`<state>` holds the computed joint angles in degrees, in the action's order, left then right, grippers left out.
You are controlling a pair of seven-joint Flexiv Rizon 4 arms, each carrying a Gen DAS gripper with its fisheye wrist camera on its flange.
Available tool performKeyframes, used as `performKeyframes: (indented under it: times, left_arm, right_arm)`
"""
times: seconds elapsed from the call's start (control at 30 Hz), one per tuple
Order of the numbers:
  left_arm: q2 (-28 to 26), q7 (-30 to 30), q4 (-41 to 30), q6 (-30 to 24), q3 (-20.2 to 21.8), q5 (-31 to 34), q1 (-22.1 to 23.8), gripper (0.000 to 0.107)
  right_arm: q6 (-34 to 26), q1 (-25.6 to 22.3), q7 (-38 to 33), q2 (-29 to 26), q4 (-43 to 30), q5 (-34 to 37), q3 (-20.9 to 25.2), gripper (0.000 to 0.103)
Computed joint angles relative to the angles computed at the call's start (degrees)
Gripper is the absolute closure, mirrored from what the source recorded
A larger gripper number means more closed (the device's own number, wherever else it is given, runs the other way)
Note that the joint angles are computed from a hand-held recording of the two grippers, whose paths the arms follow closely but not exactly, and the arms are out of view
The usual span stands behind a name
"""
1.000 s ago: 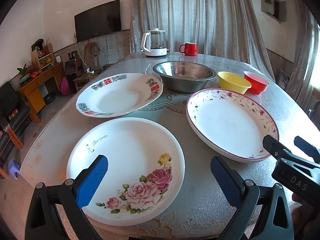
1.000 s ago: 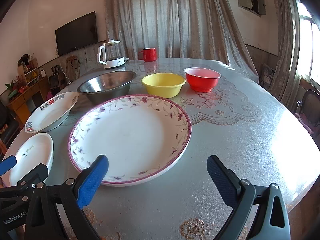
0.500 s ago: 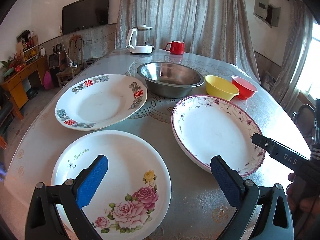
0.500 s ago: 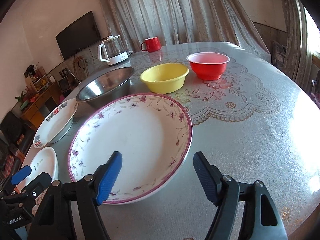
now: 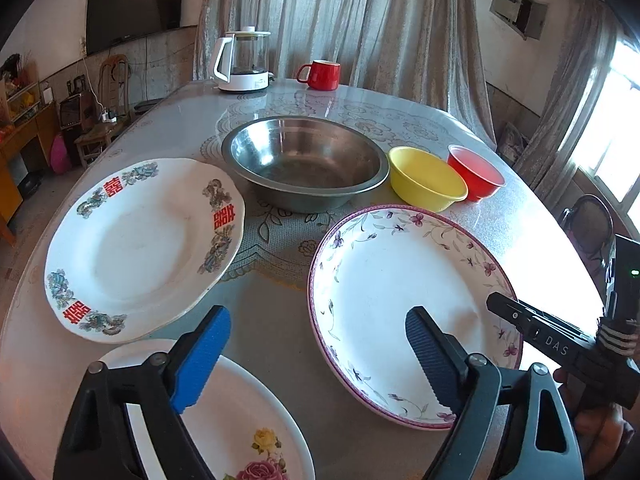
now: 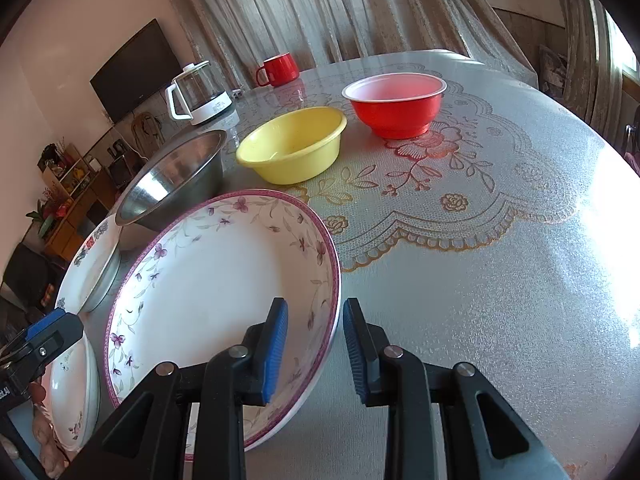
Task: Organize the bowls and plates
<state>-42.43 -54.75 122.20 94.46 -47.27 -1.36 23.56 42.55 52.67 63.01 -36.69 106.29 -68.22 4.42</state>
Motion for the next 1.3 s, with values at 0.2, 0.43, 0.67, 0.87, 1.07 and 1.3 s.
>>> performKeyframes:
  times: [0.2, 0.43, 0.67, 0.87, 1.07, 1.3]
  left_arm:
    - [-0.12, 1.90, -4.55, -7.21, 4.34, -4.51, -5.36, 0.048]
    - [0.44, 4.62, -7.05, -9.57, 9.60, -9.47, -11.56, 0.048]
    - [1.18, 6.83, -7.97, -9.15, 14.04, -13.05, -16.61, 0.082]
    - [1.24, 7.32, -7.03, -6.89, 13.84, -13.54, -16.61, 0.082]
    - [1.12, 8.24, -4.55, -5.29, 10.59, -11.92, -13.38, 0.082]
    - [1.77, 7.58, -0.89, -4.58, 6.47, -10.73, -8.34, 0.082]
  right_arm:
    - [1.46, -0.68, -0.06, -0.05, 0.56, -1.54, -0.32, 0.075]
    - [1.65, -0.88, -1.70, -0.24, 0.32, -2.00, -0.39, 0.075]
    - [1.38, -0.97, -3.16, -0.54, -0.14, -1.98, -0.42, 0.072]
    - [0.21, -0.54, -5.35, -0.84, -0.60, -1.30, -0.41, 0.072]
    - [2.68, -1.05, -0.39, 0.24, 1.31, -3.87, -0.72, 0.072]
    - [4.79, -1.81, 5.05, 0.95, 2.73, -7.78, 0.03, 0.072]
